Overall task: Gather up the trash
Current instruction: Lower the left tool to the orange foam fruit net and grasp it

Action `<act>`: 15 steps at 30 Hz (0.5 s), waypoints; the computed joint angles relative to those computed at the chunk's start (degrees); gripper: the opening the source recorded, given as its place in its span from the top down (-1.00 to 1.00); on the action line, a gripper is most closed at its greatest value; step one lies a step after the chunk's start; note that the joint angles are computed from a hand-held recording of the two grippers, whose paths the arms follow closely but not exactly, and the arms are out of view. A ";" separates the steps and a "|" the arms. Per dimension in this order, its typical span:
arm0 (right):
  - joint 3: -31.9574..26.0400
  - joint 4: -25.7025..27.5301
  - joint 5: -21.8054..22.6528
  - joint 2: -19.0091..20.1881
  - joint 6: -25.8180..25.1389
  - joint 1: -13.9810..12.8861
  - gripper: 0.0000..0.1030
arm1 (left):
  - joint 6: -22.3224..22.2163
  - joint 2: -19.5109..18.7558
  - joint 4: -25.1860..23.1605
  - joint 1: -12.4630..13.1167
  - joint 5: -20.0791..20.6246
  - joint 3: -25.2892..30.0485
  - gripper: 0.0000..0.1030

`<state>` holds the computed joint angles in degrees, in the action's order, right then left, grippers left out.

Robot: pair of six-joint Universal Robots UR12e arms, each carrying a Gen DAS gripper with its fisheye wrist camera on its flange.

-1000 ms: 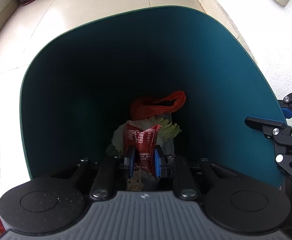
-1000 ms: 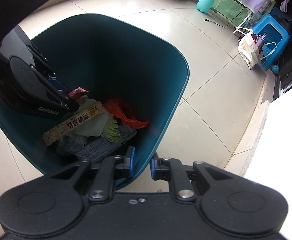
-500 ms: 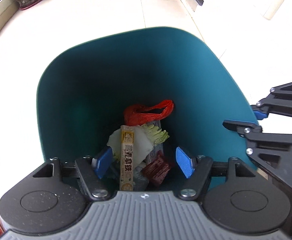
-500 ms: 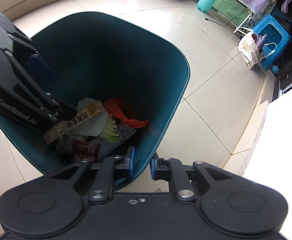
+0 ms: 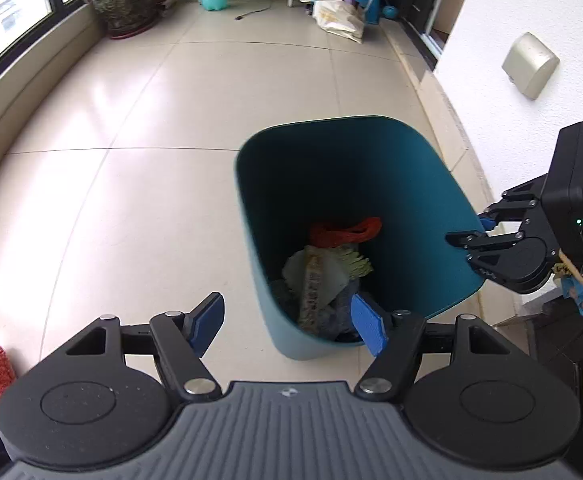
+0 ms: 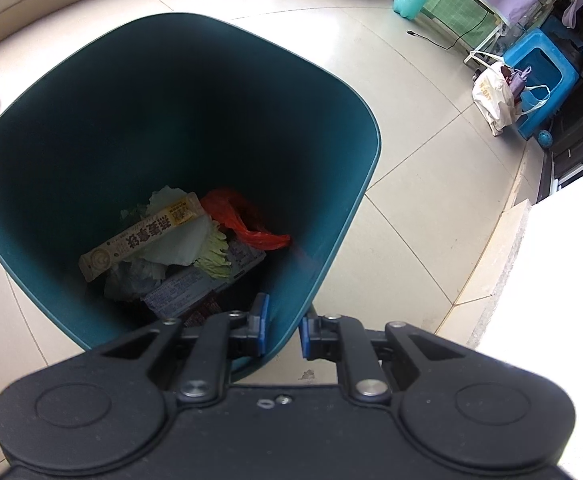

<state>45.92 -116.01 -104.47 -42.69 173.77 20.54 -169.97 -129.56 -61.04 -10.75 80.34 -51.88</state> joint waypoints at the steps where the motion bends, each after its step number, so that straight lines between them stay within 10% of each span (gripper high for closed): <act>1: -0.18 0.27 0.10 0.07 0.22 -0.02 0.73 | -0.75 0.84 0.42 0.39 0.60 -1.28 -0.36; 15: -0.99 1.17 -1.16 0.62 -0.23 0.32 0.72 | -13.08 1.34 -0.30 6.87 10.01 -11.11 -0.54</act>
<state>44.93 -114.85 -105.64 -42.07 173.54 20.86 -183.05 -128.22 -61.34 -3.88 90.35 -62.99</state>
